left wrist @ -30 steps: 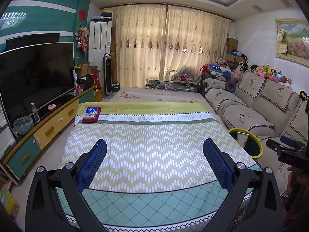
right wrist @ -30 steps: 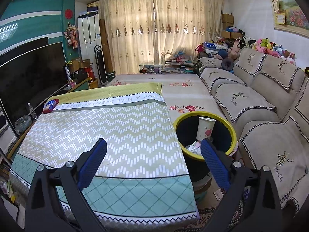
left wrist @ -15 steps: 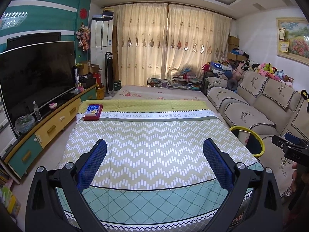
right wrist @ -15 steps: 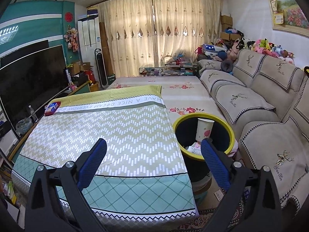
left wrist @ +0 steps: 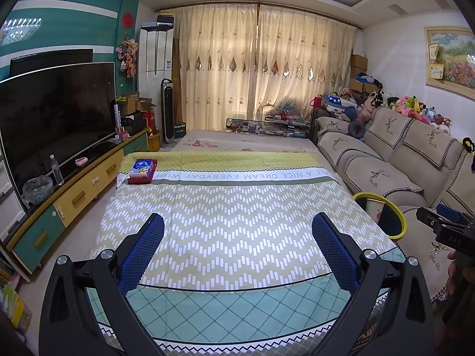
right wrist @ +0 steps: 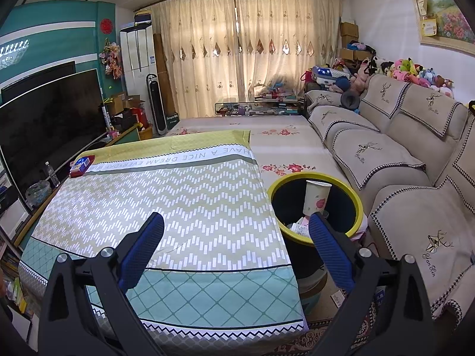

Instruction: Collect trash

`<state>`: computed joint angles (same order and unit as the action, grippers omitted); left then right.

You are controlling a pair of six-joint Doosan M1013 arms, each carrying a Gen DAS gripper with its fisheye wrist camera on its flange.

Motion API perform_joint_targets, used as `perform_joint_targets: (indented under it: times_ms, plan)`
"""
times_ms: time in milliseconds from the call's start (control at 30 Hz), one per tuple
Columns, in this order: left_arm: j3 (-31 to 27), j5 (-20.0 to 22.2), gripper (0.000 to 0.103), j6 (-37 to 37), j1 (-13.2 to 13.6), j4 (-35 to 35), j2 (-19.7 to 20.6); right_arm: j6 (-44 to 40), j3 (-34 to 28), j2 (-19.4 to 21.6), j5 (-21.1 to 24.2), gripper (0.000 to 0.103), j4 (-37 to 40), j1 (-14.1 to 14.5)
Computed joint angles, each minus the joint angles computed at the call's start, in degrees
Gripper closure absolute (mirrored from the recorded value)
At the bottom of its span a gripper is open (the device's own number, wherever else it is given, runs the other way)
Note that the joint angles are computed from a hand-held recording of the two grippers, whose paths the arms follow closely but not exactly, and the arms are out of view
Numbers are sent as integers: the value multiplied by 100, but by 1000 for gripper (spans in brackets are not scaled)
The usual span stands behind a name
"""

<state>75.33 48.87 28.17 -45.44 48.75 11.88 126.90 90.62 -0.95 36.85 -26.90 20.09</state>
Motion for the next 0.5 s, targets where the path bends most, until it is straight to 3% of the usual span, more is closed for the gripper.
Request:
perform_joint_targets:
  times_ms: [500]
  plan:
    - [-35,-31,5,86,8,-124,42,-24,3,40,-26,10,54,9]
